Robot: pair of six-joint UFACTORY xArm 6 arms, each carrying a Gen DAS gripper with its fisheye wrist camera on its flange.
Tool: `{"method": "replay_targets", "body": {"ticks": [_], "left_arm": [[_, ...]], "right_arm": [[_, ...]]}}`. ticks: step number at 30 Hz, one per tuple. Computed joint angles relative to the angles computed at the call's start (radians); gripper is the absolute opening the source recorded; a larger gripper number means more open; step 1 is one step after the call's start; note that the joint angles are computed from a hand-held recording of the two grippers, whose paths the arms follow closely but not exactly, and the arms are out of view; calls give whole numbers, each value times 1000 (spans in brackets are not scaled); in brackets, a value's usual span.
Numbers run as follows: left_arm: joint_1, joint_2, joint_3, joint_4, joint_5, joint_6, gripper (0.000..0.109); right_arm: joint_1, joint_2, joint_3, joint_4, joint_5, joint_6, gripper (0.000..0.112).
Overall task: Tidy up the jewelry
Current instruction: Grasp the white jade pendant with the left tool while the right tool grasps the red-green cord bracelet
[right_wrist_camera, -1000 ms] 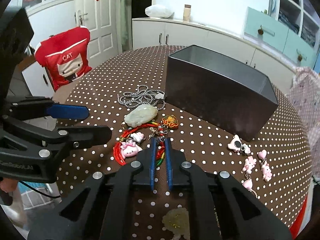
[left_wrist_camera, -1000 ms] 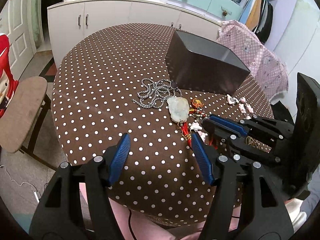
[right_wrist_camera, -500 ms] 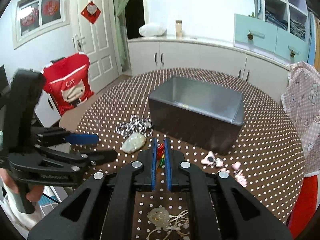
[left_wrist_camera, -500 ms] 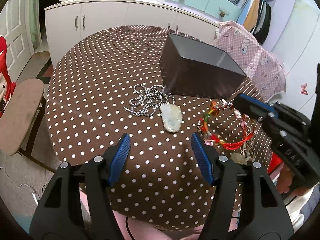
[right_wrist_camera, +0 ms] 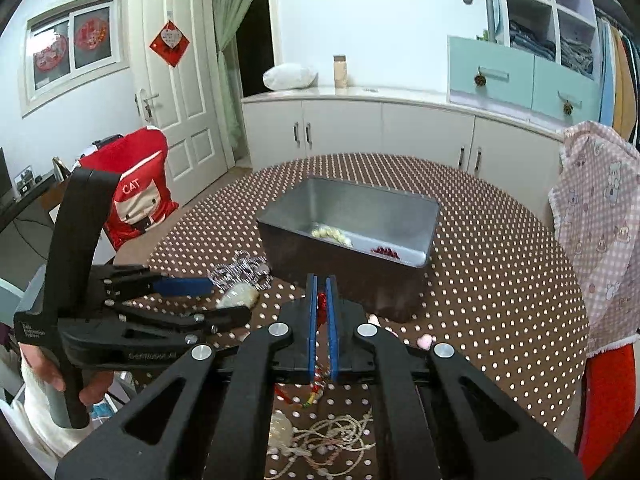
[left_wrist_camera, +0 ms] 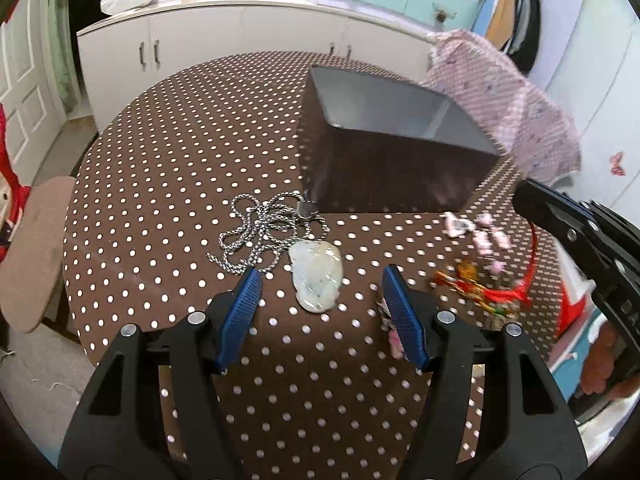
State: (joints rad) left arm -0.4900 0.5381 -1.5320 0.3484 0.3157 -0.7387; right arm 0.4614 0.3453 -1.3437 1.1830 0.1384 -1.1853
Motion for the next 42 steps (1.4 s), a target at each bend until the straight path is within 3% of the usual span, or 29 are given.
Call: {"method": "replay_targets", "body": {"ticks": [3,5,6,8,12,15,17,19,21,23,26,29,31,32,33,36,42], "left_arm": [[-2,33,-50,90,39,-66,62],[-10,42,-76,213,94,-151,42],[-14,49,-92,271,126,-190,33],[-9,49,-89,277,112,-196,31],[4,20,-37,250,65,-180,31],[16,-11,18,215,20,-162,31],[21,-35,59,203,-7,-163,31],[24,-57,94,228,-24,-187,31],[27,-71,116,227,-40,-184,31],[31,-85,141,214,-63,-175,31],[30,-93,149,224,-71,-185,31],[28,-105,156,246,-85,-198,31],[29,-110,158,257,-95,-205,29],[28,-112,153,273,-96,-217,26],[28,-114,147,289,-94,-229,14],[25,-112,130,268,-113,-196,13],[29,-114,117,353,-100,-270,13]], "right_arm": [[-18,13,2,-49,21,62,9],[-28,10,6,-33,43,52,16],[-32,6,11,-25,50,43,25],[-34,-1,24,-12,42,31,40],[-31,-20,56,-17,93,-10,41],[-4,-11,80,-86,57,-10,40],[8,8,87,-176,30,45,37],[43,31,106,-224,-96,37,26],[54,29,137,-309,-158,92,13],[38,23,129,-312,-102,110,4],[32,26,119,-280,-108,105,4],[25,10,95,-100,-69,-34,4],[24,-3,96,-53,-77,-72,4],[21,-3,90,-64,-78,-58,4],[19,-7,87,-52,-76,-65,4],[13,-20,70,24,-73,-122,4],[10,-34,49,104,-76,-186,4]]}}
